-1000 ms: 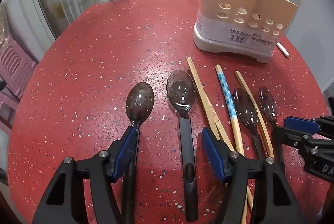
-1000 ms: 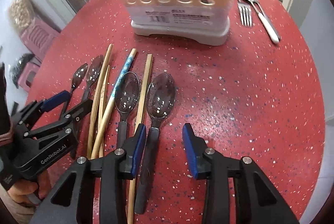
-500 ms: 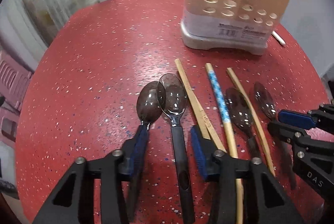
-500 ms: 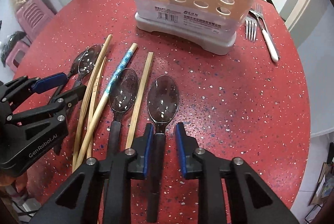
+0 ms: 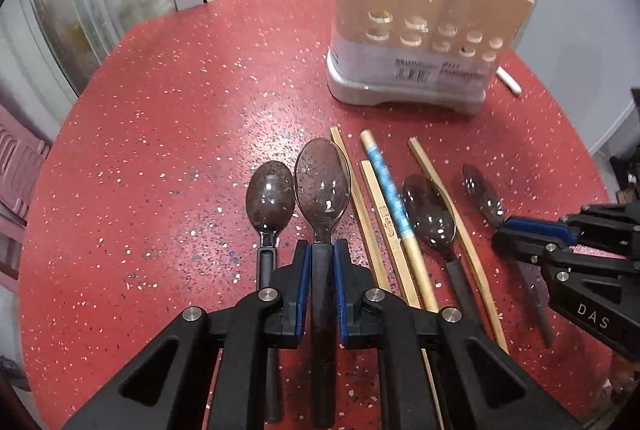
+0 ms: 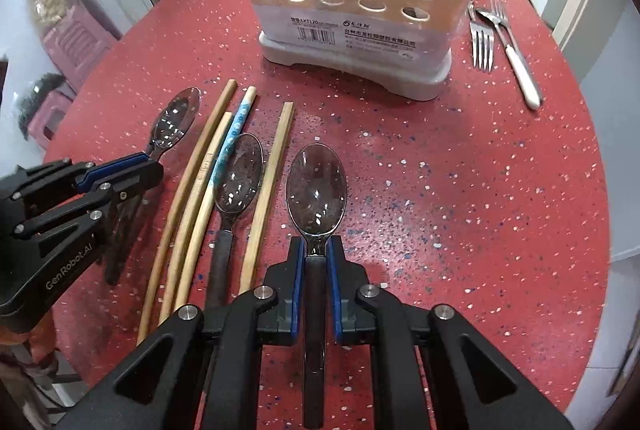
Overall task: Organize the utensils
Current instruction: 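Lift both held spoons and carry them over the utensil holder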
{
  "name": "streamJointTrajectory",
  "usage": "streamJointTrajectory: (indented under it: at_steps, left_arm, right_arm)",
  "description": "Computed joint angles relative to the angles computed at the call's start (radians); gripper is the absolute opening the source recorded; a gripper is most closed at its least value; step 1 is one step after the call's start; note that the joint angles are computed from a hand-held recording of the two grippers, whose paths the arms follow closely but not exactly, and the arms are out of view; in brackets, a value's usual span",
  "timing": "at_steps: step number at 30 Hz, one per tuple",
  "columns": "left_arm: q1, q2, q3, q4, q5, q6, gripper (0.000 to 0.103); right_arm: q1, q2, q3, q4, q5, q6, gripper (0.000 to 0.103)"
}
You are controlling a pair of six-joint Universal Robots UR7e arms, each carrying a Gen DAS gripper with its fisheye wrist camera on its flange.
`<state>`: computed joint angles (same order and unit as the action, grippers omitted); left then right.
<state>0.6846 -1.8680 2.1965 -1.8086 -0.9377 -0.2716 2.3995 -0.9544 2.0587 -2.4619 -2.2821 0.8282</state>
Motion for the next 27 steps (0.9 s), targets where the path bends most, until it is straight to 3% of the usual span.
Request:
streamJointTrajectory:
  at_steps: [10, 18, 27]
  left_arm:
    - [-0.04, -0.085, 0.028, -0.023, -0.015, -0.049, 0.036]
    - [-0.089, -0.117, 0.017, -0.037, -0.021, -0.084, 0.036]
    - [-0.127, -0.114, -0.022, -0.102, -0.016, -0.084, 0.036]
  right_arm:
    - [-0.01, -0.104, 0.119, -0.183, 0.038, -0.055, 0.012]
    - [0.009, -0.179, 0.16, -0.226, 0.03, -0.085, 0.013]
    - [0.038, -0.181, 0.126, -0.262, 0.012, -0.104, 0.013]
